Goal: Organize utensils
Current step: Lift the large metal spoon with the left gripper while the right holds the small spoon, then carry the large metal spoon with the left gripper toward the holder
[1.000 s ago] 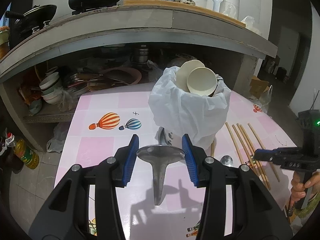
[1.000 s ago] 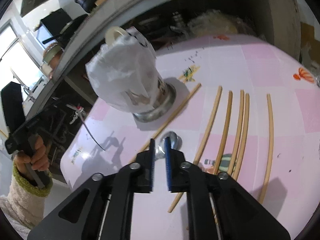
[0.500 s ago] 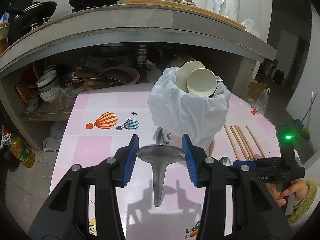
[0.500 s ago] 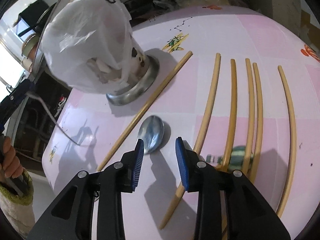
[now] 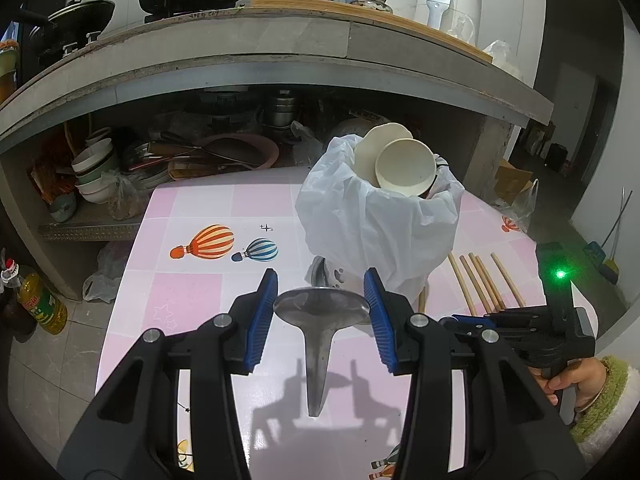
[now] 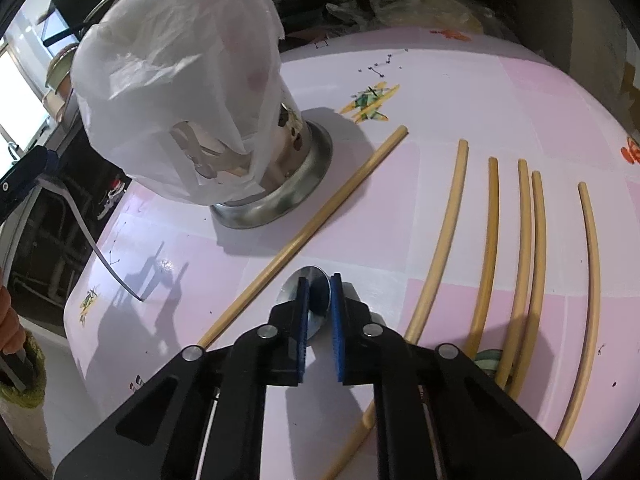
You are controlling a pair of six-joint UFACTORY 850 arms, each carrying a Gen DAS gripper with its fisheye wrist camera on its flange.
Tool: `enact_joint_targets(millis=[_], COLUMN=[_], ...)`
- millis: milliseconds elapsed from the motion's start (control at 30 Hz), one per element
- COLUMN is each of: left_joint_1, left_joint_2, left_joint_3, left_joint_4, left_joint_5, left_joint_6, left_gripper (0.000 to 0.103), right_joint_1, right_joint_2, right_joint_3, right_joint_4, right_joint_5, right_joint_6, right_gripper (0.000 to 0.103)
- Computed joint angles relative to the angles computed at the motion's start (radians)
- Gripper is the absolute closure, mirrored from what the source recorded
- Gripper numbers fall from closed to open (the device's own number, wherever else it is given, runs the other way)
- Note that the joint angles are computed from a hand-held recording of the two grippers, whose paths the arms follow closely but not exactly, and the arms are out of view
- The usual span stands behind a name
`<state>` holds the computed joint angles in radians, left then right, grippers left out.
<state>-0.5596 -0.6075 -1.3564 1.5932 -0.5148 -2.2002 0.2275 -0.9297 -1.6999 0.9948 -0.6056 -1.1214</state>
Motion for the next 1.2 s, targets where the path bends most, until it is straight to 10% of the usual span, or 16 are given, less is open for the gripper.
enact_joint_targets(millis=[1200], left_joint_1=[-0.032], left_joint_2=[0.030], left_joint_3=[0.008], left_joint_4=[-0.022], left_joint_5=[-0.076], left_joint_6=[0.033], left_gripper=[0.060], right_joint_1=[-0.046], right_joint_2=[0.284], right_joint_3=[0.282], right_joint_4=[0.549], right_joint_5=[0.093], right_joint_6=[-0.604], right_gripper=[0.100])
